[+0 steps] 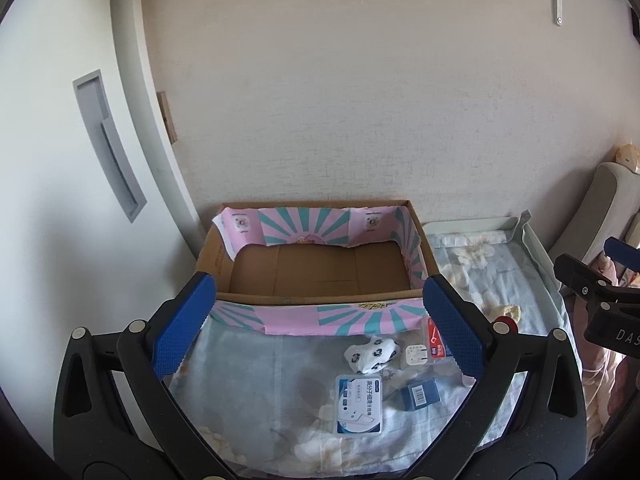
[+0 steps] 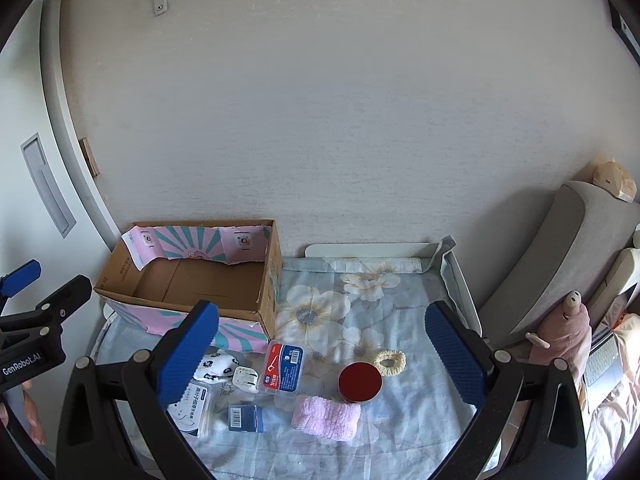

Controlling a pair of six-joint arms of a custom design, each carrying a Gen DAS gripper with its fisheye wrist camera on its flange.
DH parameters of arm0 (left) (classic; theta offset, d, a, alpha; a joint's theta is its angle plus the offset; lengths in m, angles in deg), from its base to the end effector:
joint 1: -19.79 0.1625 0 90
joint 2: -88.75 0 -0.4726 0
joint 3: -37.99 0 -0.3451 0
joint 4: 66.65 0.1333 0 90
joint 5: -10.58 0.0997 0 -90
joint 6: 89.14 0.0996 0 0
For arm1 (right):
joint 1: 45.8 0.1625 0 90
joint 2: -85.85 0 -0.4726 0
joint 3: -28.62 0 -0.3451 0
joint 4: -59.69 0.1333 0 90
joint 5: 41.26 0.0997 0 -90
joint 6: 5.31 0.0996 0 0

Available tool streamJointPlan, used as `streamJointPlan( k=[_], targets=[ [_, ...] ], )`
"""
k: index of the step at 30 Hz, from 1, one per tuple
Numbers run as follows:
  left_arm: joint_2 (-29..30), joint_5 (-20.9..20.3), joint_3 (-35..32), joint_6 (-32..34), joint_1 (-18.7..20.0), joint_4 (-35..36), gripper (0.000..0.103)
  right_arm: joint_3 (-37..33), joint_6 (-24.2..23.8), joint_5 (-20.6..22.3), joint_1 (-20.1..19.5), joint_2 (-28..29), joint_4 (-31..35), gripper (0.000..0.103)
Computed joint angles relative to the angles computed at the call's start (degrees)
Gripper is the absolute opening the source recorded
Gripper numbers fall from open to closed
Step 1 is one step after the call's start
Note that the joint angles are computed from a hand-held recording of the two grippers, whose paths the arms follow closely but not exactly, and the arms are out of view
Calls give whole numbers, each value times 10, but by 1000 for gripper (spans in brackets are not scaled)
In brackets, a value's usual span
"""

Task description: Organize objects

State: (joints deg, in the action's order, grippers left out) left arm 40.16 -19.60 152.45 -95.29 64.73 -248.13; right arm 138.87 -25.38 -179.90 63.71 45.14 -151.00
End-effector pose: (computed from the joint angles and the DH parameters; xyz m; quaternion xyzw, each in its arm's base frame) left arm -0.2451 -0.5546 0.1999 0.1773 0.8338 -0.3834 0.3555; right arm 0.2531 -0.5391 0.1838 0.1110 -0.8336 0.3916 0.3734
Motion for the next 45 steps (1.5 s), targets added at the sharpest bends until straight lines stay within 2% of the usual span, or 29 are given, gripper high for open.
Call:
streamJointPlan(
  k=[12,45],
  targets=[
    [-1,-9,5,10,-1,-23,103,0,-2,-5,2,-1,1,103],
    [-17,-27,9,-25,4,29,103,1,0,-7,5,-4,14,103]
  ],
)
